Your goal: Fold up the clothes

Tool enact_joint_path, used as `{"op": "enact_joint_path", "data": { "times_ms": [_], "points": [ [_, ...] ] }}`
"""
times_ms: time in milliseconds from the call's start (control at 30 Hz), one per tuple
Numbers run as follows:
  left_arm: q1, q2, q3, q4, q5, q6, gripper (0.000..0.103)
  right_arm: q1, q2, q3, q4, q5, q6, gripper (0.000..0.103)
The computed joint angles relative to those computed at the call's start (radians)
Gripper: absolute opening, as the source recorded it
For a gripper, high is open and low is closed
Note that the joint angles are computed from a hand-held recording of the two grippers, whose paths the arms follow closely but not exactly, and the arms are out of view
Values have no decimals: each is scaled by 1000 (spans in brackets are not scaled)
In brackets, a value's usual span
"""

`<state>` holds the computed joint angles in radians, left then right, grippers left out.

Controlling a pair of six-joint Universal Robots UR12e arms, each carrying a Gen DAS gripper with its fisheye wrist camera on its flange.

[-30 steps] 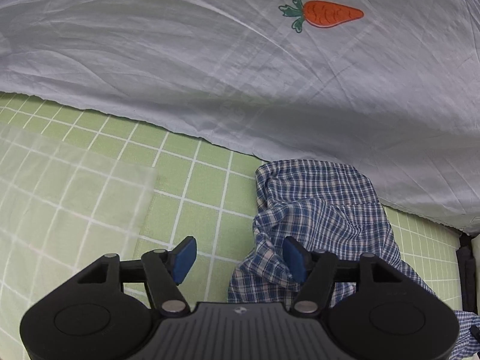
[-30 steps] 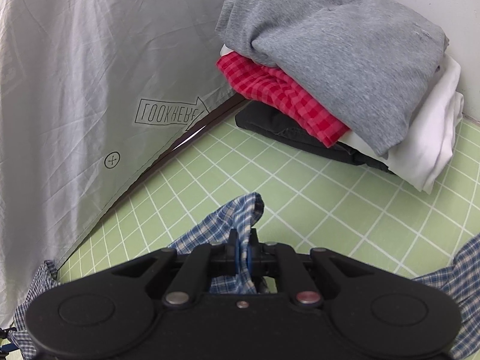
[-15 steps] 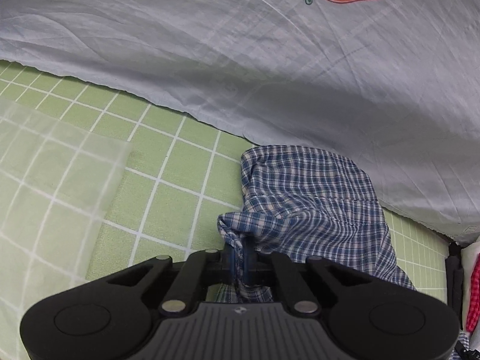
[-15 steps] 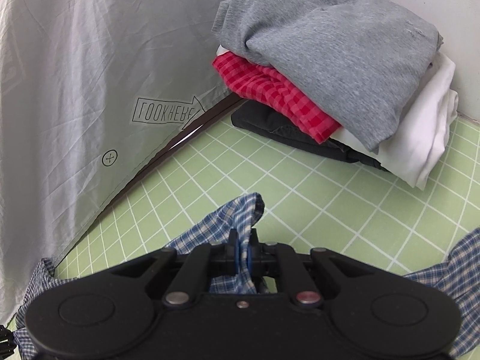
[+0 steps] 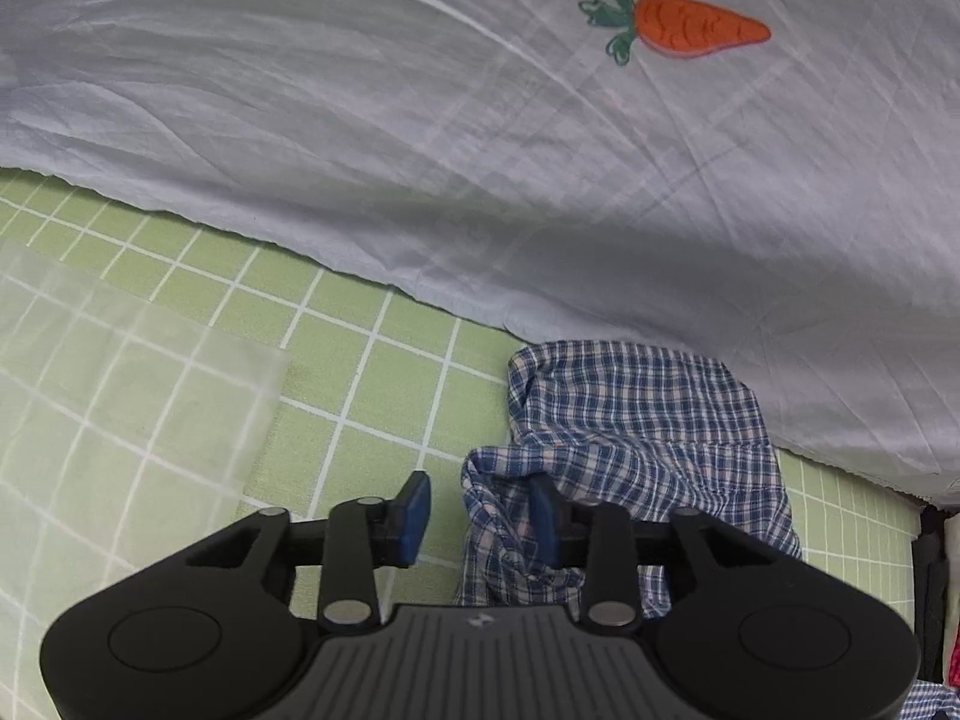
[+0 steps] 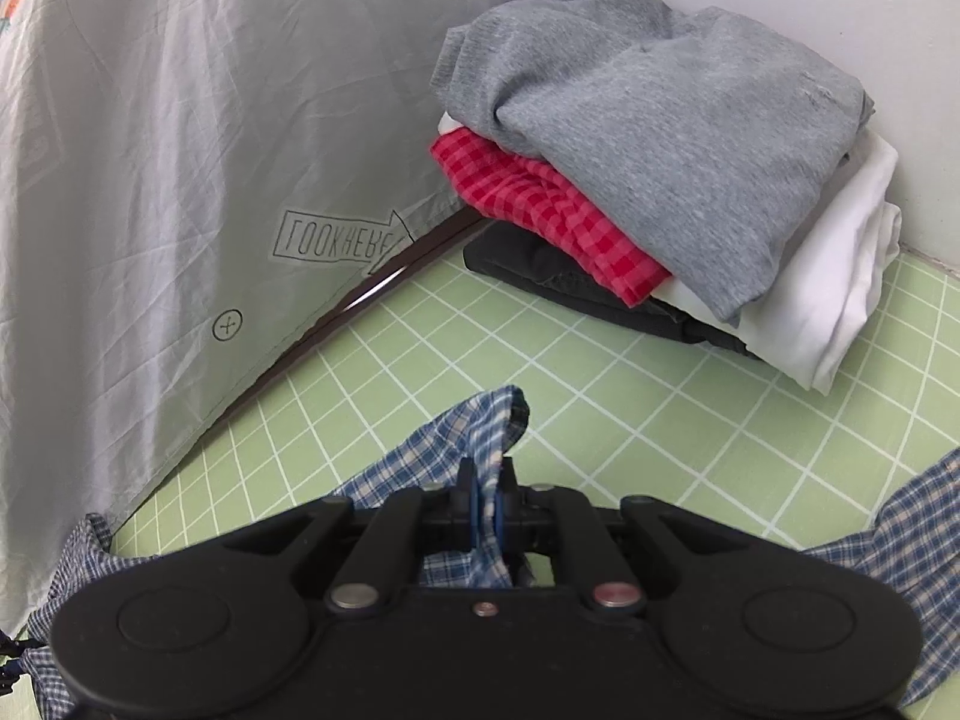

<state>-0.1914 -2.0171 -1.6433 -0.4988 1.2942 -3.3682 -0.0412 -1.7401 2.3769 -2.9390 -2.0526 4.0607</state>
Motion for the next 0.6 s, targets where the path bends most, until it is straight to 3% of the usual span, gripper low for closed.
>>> {"op": "enact_joint_path", "data": {
  "times_ms": [133,300,333,367,400,433,600],
  "points": [
    [7,72,-50,56,11,32,69,33,-21,5,-52,-29,-33,5],
    [18,206,-203,78,18,91,78,85,-47,10,-76,-57,-26,6],
    [22,235,-240,69,14,100,79,97,-52,6,-42,-71,-18,14],
    [27,263,-275,57,11,107,79,112,-62,-5,34,-83,2,33],
    [31,289,-310,43,11,115,79,125,-68,-13,89,-93,17,40],
    [34,314,-343,27,16,126,79,142,-72,-12,102,-92,29,41],
    [64,428,-486,-72,30,165,79,242,-50,22,-2,17,104,41]
  ]
}}
